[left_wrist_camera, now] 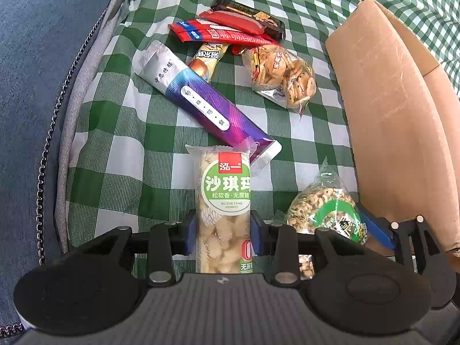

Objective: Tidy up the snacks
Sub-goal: 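Lift both held packs and carry them over the cardboard box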

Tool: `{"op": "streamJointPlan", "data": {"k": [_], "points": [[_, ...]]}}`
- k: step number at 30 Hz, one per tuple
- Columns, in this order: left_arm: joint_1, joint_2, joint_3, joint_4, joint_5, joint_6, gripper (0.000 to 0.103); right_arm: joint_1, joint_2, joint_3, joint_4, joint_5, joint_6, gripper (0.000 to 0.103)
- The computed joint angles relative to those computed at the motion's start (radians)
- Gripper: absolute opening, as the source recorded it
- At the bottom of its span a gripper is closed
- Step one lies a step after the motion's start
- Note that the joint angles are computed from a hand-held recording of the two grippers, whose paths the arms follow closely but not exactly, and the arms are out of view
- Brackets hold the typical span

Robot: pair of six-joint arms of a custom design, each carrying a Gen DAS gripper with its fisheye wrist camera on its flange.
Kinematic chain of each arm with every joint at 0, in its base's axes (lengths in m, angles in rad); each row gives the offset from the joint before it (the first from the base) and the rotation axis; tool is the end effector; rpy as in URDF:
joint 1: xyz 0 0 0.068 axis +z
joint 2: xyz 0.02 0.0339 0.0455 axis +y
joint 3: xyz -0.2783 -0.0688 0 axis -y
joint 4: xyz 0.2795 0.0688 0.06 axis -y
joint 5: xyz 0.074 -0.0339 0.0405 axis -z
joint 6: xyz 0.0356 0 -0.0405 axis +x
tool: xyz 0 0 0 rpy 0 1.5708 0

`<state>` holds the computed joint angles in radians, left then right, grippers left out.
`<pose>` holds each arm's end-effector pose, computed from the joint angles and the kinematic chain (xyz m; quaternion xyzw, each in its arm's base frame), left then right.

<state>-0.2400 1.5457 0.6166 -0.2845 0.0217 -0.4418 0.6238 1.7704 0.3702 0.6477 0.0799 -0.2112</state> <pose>0.2589 -0.0641 0.1010 -0.0972 0.9792 -0.0695 0.1638 0.2141 0.1505 0.0462 -0.3572 0.8444 0.0456 0.3966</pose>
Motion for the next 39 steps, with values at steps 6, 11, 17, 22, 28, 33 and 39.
{"op": "streamJointPlan", "data": {"k": [6,11,17,22,28,33,39], "points": [[-0.005,-0.025,-0.012,0.013,0.007,-0.008,0.04,0.017,-0.021,-0.039,0.053,0.039,-0.037,0.08],[0.001,-0.067,-0.036,0.036,0.021,-0.011,0.04,0.033,-0.066,-0.072,0.071,0.064,-0.06,0.08],[0.013,-0.142,-0.075,0.082,0.026,-0.024,0.04,0.055,-0.26,-0.131,-0.002,0.087,-0.062,0.08],[0.012,-0.219,-0.106,0.112,0.018,-0.041,0.04,0.022,-0.487,-0.167,-0.123,0.07,-0.09,0.08],[-0.008,-0.272,-0.112,0.133,-0.014,-0.047,0.04,-0.172,-0.627,-0.139,-0.2,-0.063,-0.143,0.08],[-0.042,-0.285,-0.097,0.145,-0.053,-0.062,0.04,-0.396,-0.666,-0.074,-0.235,-0.229,-0.174,0.08],[-0.1,-0.28,-0.063,0.156,-0.106,-0.091,0.04,-0.625,-0.56,-0.006,-0.146,-0.361,-0.244,0.08]]}}
